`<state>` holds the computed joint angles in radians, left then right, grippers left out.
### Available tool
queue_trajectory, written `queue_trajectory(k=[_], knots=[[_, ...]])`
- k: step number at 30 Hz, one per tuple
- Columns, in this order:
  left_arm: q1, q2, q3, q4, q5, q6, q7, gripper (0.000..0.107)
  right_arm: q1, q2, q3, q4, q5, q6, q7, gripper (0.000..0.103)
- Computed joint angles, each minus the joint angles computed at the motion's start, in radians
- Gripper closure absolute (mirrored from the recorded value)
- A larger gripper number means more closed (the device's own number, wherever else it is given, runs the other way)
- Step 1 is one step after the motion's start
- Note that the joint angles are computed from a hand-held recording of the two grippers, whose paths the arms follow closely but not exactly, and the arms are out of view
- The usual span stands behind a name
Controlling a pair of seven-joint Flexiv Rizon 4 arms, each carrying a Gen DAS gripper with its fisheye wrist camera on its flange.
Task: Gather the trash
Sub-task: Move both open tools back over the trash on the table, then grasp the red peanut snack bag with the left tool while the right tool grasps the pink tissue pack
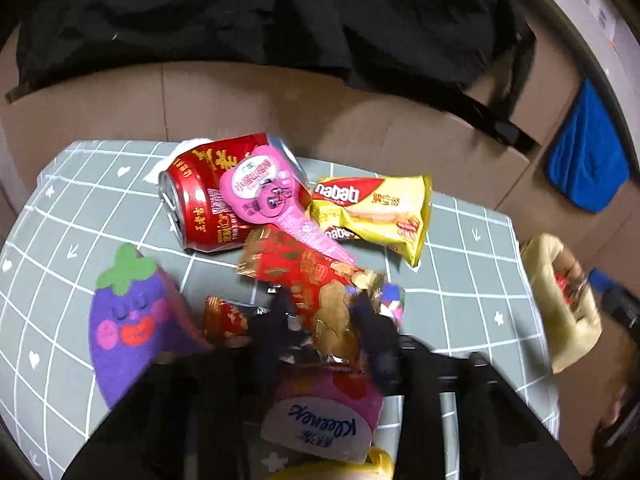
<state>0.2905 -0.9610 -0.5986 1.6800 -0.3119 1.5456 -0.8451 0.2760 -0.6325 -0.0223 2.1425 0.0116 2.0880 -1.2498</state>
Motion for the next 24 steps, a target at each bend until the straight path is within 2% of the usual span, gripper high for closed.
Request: queue_trajectory(k=[1, 4, 8, 11, 17, 22, 24], knots=[[-0.009, 0.003, 0.011, -0.002, 0.000, 0.012, -0.006, 0.098, -0.017, -0.006, 0.019, -0.008, -0.017, -0.004, 0.008, 0.042], [0.055, 0.007, -0.051, 0.042, 0.013, 0.029, 0.006, 0.100, -0.013, -0.015, 0.028, -0.017, -0.032, -0.009, 0.011, 0.042], [0.227, 0.008, -0.210, 0.179, 0.088, 0.120, 0.009, 0.100, -0.008, -0.025, 0.046, -0.035, -0.066, -0.030, 0.013, 0.042], [0.343, 0.006, -0.296, 0.270, 0.161, 0.184, -0.016, 0.100, -0.003, -0.031, 0.062, -0.049, -0.092, -0.050, 0.019, 0.042], [0.498, 0.011, -0.351, 0.382, 0.274, 0.305, -0.113, 0.100, 0.010, -0.076, 0.110, -0.123, -0.151, -0.130, 0.066, 0.042], [0.574, -0.018, -0.359, 0.410, 0.342, 0.328, -0.189, 0.100, -0.026, -0.159, 0.191, -0.247, -0.192, -0.225, 0.173, 0.042], [0.616, -0.039, -0.373, 0.418, 0.371, 0.321, -0.216, 0.100, -0.019, -0.188, 0.195, -0.294, -0.197, -0.254, 0.209, 0.042]])
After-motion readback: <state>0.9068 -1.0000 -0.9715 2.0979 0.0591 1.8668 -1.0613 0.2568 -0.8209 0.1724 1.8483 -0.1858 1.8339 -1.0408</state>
